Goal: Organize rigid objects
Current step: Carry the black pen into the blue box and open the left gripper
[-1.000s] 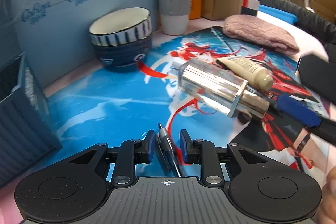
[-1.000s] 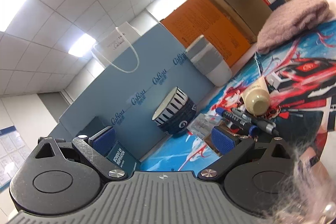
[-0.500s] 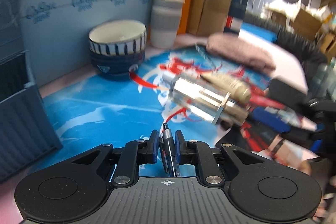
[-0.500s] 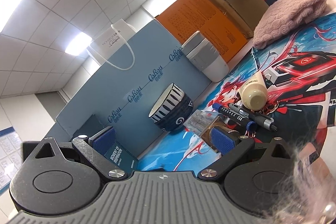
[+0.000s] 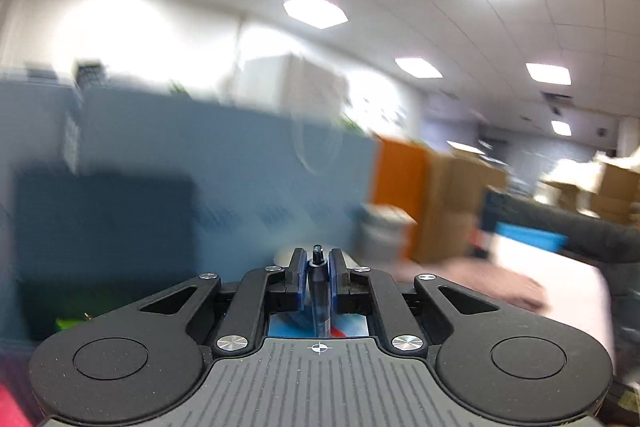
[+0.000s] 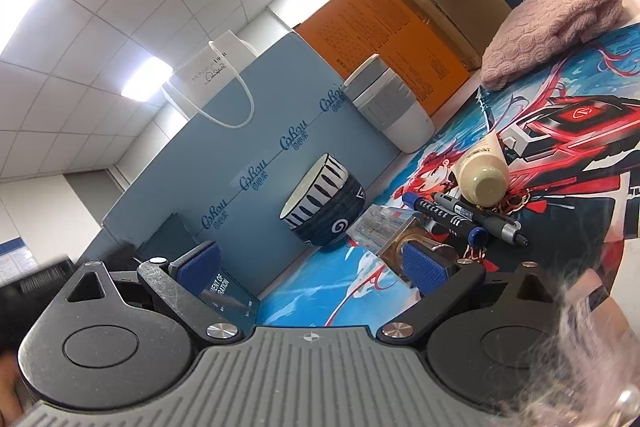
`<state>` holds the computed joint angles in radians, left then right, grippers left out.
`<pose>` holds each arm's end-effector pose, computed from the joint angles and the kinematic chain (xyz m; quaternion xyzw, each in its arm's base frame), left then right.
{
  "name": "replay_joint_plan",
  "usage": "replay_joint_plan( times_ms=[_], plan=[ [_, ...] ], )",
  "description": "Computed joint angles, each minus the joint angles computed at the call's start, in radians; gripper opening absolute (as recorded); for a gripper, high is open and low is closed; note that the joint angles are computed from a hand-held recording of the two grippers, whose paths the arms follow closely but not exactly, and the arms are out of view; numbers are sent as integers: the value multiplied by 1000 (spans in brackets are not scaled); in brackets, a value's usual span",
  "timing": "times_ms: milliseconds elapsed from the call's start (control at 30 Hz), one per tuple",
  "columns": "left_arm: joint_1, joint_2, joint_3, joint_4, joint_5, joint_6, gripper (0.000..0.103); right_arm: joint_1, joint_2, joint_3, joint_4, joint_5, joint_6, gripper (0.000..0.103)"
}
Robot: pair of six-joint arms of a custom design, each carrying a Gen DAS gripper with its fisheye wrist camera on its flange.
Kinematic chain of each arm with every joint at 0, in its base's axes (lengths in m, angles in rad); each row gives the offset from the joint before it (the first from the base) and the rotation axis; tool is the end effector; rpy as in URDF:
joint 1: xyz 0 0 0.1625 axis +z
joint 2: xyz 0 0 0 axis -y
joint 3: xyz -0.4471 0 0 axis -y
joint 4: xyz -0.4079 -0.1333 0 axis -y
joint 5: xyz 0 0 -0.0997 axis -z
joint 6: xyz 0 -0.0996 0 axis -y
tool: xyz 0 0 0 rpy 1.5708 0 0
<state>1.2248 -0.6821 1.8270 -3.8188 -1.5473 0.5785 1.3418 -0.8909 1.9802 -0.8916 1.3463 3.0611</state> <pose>-0.0926 -0.6569 0.1170 0.3743 0.7650 -0.5193 0.0707 0.0276 -0.5667 0.0318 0.0138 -0.7717 0.6357 0.0115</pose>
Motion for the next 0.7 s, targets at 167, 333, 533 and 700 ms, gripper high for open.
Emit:
replay_joint_plan(
  times_ms=[167, 333, 533, 700],
  plan=[
    [-5, 6, -75, -56, 65, 23, 8, 2, 2, -4, 5, 6, -4, 98],
    [12, 33, -167, -45, 123, -27, 8, 3, 6, -15, 23, 7, -8, 98],
    [50, 90, -255, 12, 192, -149, 8, 1, 7, -17, 28, 4, -10, 98],
    [85, 91, -279, 106, 231, -275, 8, -4, 6, -18, 34, -10, -10, 98]
  ],
)
